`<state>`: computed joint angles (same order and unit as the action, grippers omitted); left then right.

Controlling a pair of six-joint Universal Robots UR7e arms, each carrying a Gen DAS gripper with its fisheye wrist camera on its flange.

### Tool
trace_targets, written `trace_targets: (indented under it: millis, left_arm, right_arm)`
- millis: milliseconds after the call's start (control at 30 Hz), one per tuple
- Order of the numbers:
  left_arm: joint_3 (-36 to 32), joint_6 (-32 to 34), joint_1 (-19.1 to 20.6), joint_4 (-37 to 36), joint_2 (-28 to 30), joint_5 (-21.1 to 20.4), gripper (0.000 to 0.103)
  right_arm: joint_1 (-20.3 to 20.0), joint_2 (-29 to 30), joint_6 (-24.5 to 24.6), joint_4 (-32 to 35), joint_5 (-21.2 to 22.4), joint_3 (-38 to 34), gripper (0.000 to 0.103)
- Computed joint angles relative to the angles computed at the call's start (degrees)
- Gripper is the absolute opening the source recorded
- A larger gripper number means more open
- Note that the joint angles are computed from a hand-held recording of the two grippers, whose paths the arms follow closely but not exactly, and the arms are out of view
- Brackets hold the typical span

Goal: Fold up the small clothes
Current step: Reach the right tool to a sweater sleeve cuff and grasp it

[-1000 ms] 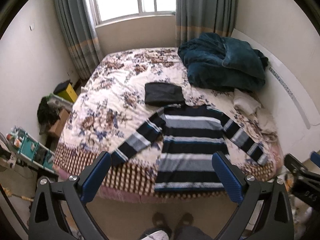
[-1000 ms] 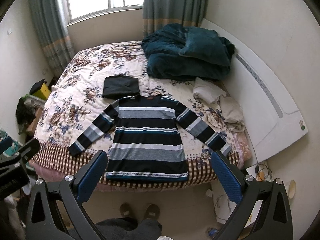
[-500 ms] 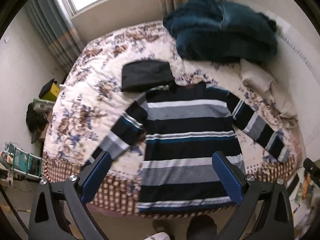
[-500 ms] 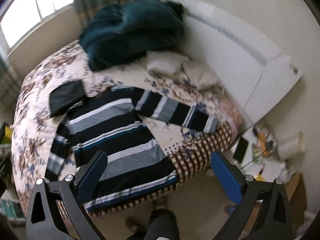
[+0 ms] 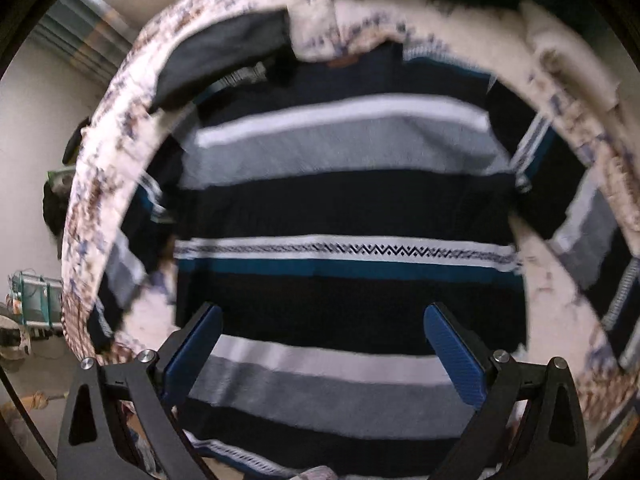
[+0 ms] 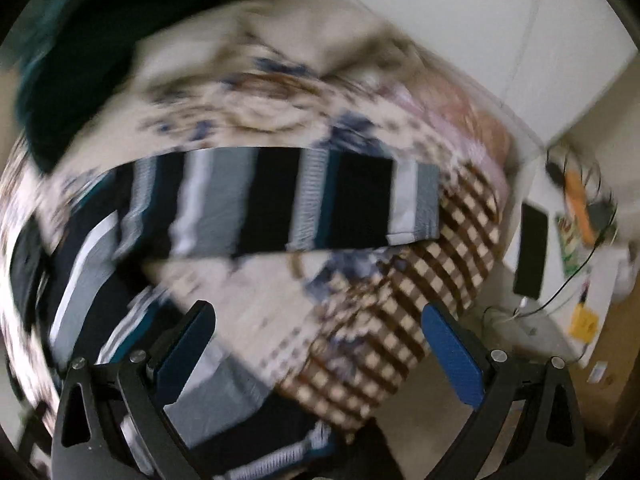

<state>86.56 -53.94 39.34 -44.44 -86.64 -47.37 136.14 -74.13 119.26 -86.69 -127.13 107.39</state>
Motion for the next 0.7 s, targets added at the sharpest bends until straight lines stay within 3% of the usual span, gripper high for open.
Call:
trace_targets:
  millis: [100,233,367,467,533,600,700]
  left_arm:
    - [3.8,-0.5,3.2,-3.0,0.6,0.8,0.103]
    - [6.9,-1.1,6.3,-5.4,1.8,4.3,0.103]
    - [8.4,-0.2,9.7,-9.8,2.7,5.5,0.103]
    - [9.8,1.3,11.0,-14.2,2.4,5.1,0.103]
    - [10.9,2.6,11.4,-16.7,1.7,5.4,0.103]
    - [11.6,3.8,11.9,-19.1,0.9,5.3,0.103]
    - [11.1,5.7,13.8,-22.0,0.1,3.4,0.103]
  right_arm:
    - [-3.3,-8.0,3.3,-13.8,0.8,13.2,0.103]
    - [-4.7,-17.0,15.1,-27.0,-3.4,28.3,0.103]
    - [-6.1,-19.4,20.1,-34.5,-8.1,36.0,0.103]
    - [-5.6,-17.8,25.9,-34.7,-12.2,37.7,0.103]
    - [-4.3,-15.7,33.3,-28.6,-15.2,36.4,0.095]
    - [-3.5,-14.4,37.3,-24.8,-16.6,35.2,0.071]
    - [-3.9,-12.9,39.3,-22.7,-16.7,34.3,0.044]
